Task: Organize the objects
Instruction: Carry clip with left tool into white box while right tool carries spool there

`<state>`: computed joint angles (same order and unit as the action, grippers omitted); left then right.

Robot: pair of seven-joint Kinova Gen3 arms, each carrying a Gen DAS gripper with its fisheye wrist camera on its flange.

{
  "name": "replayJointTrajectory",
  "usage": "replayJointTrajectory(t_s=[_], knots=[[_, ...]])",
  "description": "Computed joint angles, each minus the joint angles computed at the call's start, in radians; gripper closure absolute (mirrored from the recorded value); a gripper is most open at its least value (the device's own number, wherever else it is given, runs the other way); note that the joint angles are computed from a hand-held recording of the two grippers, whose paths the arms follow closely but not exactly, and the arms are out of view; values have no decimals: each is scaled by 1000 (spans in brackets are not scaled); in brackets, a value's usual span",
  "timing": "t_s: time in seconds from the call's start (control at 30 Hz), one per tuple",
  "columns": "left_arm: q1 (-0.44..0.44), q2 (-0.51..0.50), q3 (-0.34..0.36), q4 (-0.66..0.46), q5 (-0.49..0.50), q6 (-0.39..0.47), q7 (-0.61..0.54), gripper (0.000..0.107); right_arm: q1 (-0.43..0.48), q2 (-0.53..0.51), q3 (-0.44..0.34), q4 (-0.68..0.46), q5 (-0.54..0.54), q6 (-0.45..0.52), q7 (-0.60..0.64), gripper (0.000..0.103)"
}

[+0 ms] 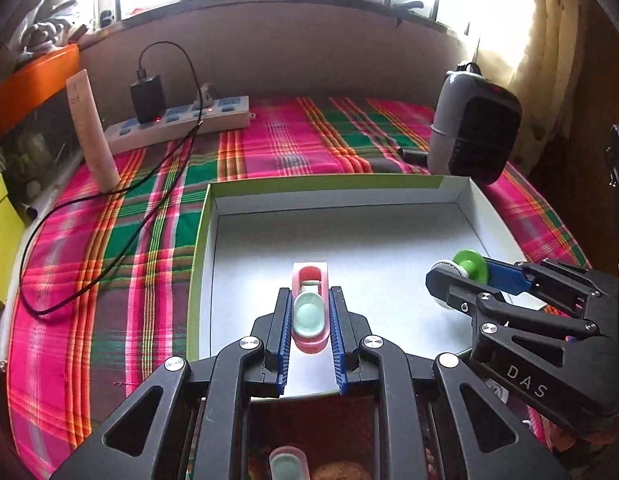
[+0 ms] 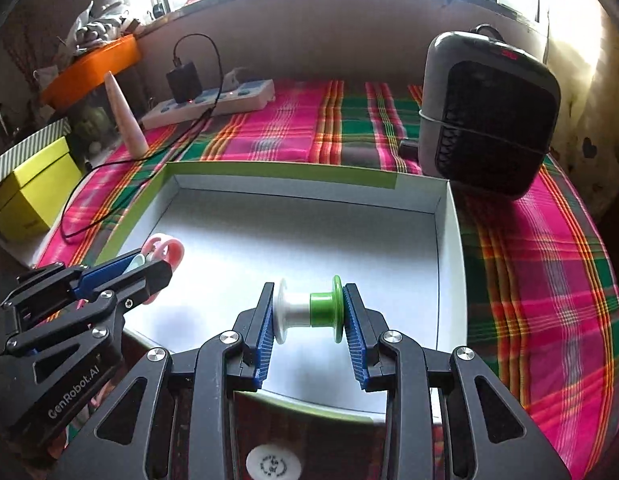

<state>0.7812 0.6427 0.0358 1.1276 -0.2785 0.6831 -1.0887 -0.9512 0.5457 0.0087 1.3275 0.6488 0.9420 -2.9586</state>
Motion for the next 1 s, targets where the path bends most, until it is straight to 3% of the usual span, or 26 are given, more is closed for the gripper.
replayJointTrajectory(t_s=[0.5, 0.67, 0.73, 0.8, 1.0], knots=[[-5, 28, 0, -36, 12, 38, -12, 91, 8, 20, 1, -34, -24, 42, 30, 69], [-6, 20, -1, -28, 11, 40, -10, 82, 4, 13, 2, -20, -19, 32, 15, 69], [-6, 12, -2, -18, 11, 37, -4, 79, -2, 13, 4, -21, -13, 38, 9, 65], [-7, 5, -1, -8, 11, 30, -1, 76, -8, 8, 6, -13, -3, 31, -5, 54], [3, -30, -8, 35, -10, 6, 19, 73, -32, 2, 6, -12, 22, 58, -44, 53]])
